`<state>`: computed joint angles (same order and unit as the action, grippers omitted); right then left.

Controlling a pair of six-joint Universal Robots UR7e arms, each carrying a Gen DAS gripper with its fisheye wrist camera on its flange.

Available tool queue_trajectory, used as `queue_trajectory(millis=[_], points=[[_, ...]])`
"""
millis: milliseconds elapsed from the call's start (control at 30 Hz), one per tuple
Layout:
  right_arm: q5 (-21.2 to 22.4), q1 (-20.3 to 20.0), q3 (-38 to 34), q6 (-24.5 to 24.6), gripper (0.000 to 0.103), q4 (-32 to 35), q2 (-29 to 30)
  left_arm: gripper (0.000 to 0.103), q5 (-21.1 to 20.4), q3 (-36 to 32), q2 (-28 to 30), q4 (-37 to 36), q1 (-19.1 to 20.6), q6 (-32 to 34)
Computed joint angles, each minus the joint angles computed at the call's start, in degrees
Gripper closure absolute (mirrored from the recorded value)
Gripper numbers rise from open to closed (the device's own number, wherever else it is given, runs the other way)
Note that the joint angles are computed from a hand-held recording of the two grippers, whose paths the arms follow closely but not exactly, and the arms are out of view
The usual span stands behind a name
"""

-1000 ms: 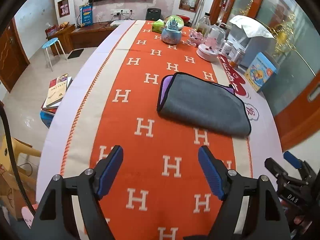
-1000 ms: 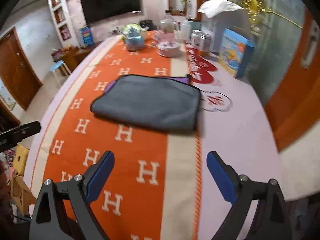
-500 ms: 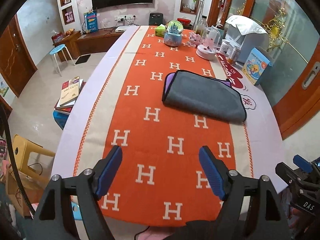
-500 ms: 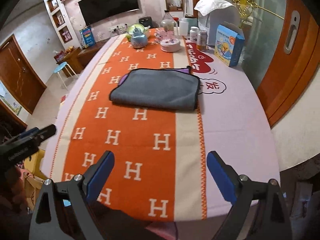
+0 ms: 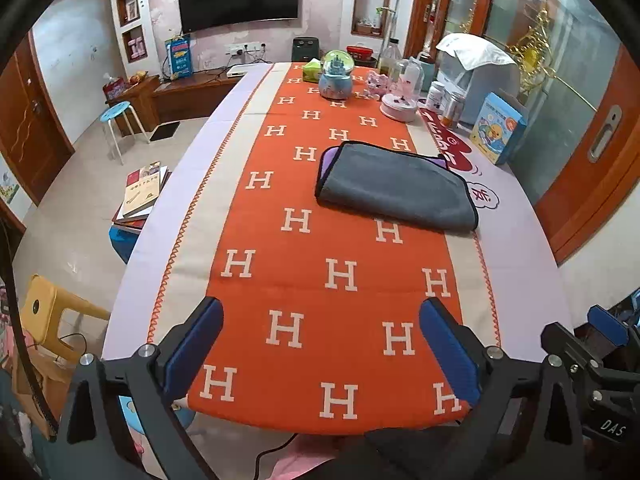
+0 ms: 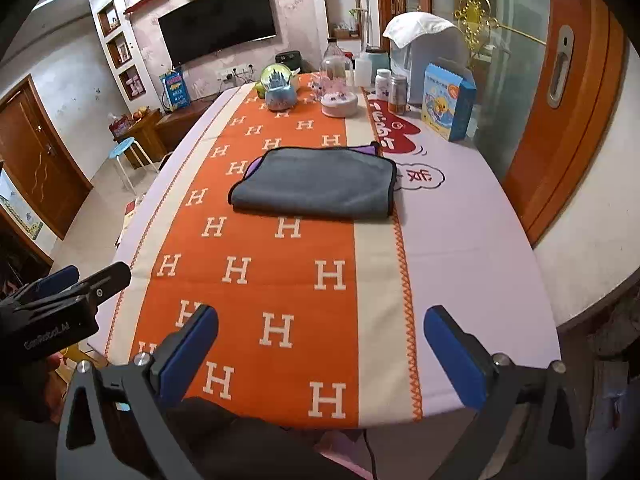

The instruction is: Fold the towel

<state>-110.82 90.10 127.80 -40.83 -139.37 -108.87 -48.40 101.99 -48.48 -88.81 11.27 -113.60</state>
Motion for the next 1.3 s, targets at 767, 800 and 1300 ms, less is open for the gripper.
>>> queue_trajectory(millis=[767, 800, 1300], points=[[-0.1, -0.02, 0.6, -0.72, 0.0, 1.12, -1.28, 0.001, -0.58, -0.41, 0.82, -0.08, -0.09, 2.07], [-0.12, 0.08, 0.5, -0.56, 0.0, 1.28, -1.15, 0.001, -0.55, -0.28, 0.74, -0.31, -0.09, 2.12], [-1.07, 0.61, 0.07, 0.41, 0.0, 0.83, 0.22, 0.001, -0.2, -0.49, 0.6, 0.69, 0.21, 1.43]])
